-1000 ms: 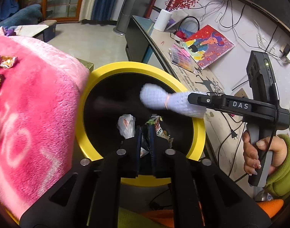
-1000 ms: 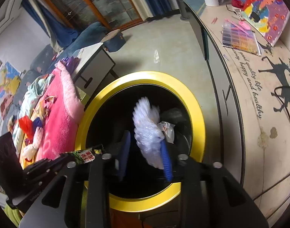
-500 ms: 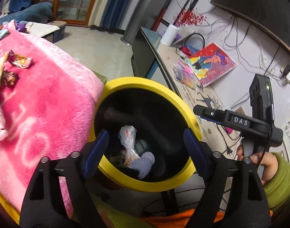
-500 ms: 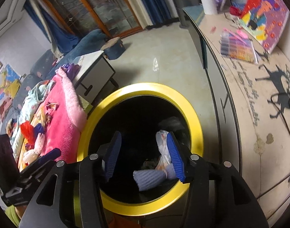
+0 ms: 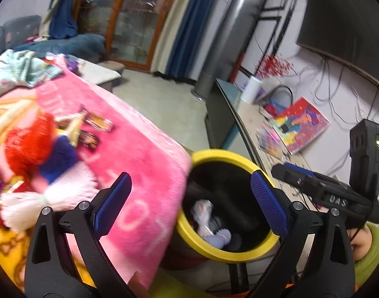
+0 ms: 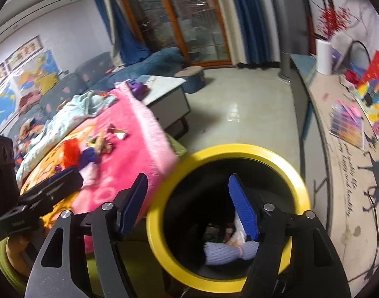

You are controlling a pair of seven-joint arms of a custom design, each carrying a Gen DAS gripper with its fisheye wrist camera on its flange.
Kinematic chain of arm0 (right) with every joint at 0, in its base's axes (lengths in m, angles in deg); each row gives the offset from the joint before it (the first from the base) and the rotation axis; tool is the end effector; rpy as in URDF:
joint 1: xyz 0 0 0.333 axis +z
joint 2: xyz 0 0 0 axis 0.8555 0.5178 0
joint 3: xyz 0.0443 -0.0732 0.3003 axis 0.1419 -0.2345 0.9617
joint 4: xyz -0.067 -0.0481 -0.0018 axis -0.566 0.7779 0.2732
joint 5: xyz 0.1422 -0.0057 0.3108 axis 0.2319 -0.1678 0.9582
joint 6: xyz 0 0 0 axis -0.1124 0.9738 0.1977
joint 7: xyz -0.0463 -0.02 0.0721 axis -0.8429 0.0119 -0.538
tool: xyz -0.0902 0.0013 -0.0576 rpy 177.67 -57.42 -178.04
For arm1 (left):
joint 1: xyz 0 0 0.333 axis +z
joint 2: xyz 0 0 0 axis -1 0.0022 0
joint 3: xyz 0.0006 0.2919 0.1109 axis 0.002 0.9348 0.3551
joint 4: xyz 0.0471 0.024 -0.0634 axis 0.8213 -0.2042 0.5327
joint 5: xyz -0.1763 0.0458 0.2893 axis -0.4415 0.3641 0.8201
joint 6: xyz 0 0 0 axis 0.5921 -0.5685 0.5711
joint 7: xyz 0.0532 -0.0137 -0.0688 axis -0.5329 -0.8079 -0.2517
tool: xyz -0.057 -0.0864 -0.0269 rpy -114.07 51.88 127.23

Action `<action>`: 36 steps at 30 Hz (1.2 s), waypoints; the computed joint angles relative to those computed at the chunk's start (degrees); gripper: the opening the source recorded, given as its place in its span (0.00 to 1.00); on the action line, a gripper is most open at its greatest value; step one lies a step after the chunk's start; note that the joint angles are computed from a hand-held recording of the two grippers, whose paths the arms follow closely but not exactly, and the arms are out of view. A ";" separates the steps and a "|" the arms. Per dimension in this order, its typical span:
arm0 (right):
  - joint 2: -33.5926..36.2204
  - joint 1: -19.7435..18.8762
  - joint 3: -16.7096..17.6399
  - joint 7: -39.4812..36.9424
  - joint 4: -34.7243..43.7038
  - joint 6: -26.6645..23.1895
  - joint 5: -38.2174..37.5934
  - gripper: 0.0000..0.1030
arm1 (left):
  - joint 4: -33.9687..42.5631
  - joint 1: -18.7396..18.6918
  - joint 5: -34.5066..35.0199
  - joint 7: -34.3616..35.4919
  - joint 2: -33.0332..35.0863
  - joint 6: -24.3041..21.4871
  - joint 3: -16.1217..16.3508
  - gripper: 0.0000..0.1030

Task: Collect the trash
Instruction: 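Move both open grippers back to the remaining trash on the blanket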

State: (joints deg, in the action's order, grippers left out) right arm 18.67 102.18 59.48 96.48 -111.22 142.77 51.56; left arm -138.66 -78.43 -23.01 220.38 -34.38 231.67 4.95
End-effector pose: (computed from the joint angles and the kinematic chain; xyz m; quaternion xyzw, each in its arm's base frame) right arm 0.6202 0.2140 0.3741 -0.5524 0.7064 -0.2308 0.3777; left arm 0.6848 -0.1104 0.4165 -0.4628 0.7534 -0.4599 0.0823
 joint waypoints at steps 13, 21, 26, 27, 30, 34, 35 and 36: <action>3.32 -2.62 4.98 -0.81 11.70 -4.44 -7.38 0.65 | -1.07 5.38 -12.82 7.71 -2.58 4.29 -2.02 0.86; 5.69 -4.33 7.79 0.26 18.07 -7.35 -11.96 0.66 | -0.04 4.80 -19.44 11.15 -3.50 4.42 0.94 0.86; 7.13 -4.89 9.02 1.12 21.40 -8.82 -14.39 0.66 | 0.73 4.17 -22.15 11.89 -3.71 4.07 3.00 0.86; 7.47 -5.08 9.34 1.25 22.21 -9.19 -14.82 0.66 | 0.89 4.19 -22.94 12.45 -3.69 4.36 3.25 0.86; 8.76 -6.09 10.76 1.23 24.93 -10.28 -16.04 0.66 | 1.61 3.88 -23.85 12.58 -3.48 4.63 4.35 0.86; 10.76 -7.26 12.62 0.83 29.17 -12.36 -17.63 0.67 | 2.17 4.06 -24.87 12.59 -3.23 4.92 5.23 0.86; 11.20 -7.25 12.76 1.02 29.94 -12.73 -18.00 0.67 | 2.38 4.12 -25.06 12.53 -3.10 4.99 5.39 0.86; 11.84 -7.44 13.11 0.96 31.20 -13.39 -18.42 0.67 | 2.64 4.28 -25.34 12.50 -2.93 5.06 5.51 0.86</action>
